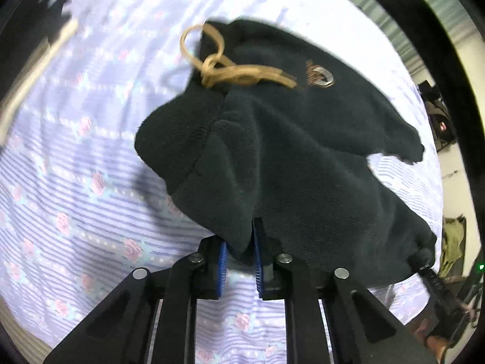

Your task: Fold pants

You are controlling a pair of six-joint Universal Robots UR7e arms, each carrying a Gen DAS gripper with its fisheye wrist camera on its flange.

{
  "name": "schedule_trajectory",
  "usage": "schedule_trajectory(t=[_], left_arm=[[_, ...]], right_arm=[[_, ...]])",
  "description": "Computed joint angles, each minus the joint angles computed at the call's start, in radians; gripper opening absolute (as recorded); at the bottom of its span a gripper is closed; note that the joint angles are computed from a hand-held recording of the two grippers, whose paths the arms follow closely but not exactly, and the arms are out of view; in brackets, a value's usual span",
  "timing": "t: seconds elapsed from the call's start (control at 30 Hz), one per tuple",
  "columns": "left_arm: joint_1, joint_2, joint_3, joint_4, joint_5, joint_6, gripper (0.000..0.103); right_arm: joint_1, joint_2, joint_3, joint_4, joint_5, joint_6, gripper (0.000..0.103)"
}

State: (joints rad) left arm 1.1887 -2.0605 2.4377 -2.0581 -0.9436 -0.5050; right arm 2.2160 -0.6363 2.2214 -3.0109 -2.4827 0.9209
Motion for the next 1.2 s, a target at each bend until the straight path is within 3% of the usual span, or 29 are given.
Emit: schedule_trajectory(t=[0.2, 0.37, 0.43, 0.63, 0.7, 0.83, 0.97, 1.1, 1.13, 1.17, 1.2], left_arm=[[-0.179, -0.112, -0.030, 0.192, 0.060, -0.097, 0.013], [-0.208, -0.141, -0.082, 0.282, 0.055, -0.183, 0.013], [-0.211, -0.141, -0.103, 0.273, 0.075, -0.186, 0.013], [-0.124, 0.003, -0.162, -0.012, 0.094, -0.056, 0.012], [-0.091, 0.092, -0.169, -0.151, 0.109, 0.012, 0.012], [-0.003, 0.262, -0.233, -0.339, 0.115, 0.132, 0.012], [0.060, 0.389, -0.287, -0.417, 0.134, 0.209, 0.013], [0.108, 0.487, -0.355, -0.399, 0.145, 0.239, 0.016], [0.114, 0.498, -0.371, -0.368, 0.142, 0.230, 0.018], [0.117, 0.502, -0.385, -0.332, 0.139, 0.223, 0.019], [0.109, 0.492, -0.382, -0.315, 0.136, 0.217, 0.024]], right_arm=[[0.112, -0.145, 0.029, -0.016, 0.008, 0.012, 0.013], [0.206, -0.198, -0.016, 0.047, -0.046, 0.011, 0.013], [0.201, -0.189, -0.040, 0.014, -0.061, -0.042, 0.013], [0.130, -0.090, -0.162, -0.181, -0.097, -0.257, 0.013], [0.091, -0.041, -0.229, -0.262, -0.098, -0.373, 0.013], [0.016, 0.016, -0.329, -0.295, -0.069, -0.481, 0.013], [-0.064, 0.092, -0.431, -0.295, -0.038, -0.566, 0.012], [-0.122, 0.126, -0.477, -0.248, 0.001, -0.574, 0.013], [-0.129, 0.134, -0.484, -0.241, 0.005, -0.576, 0.015], [-0.133, 0.138, -0.486, -0.250, 0.013, -0.588, 0.025], [-0.129, 0.140, -0.487, -0.249, 0.000, -0.593, 0.043]])
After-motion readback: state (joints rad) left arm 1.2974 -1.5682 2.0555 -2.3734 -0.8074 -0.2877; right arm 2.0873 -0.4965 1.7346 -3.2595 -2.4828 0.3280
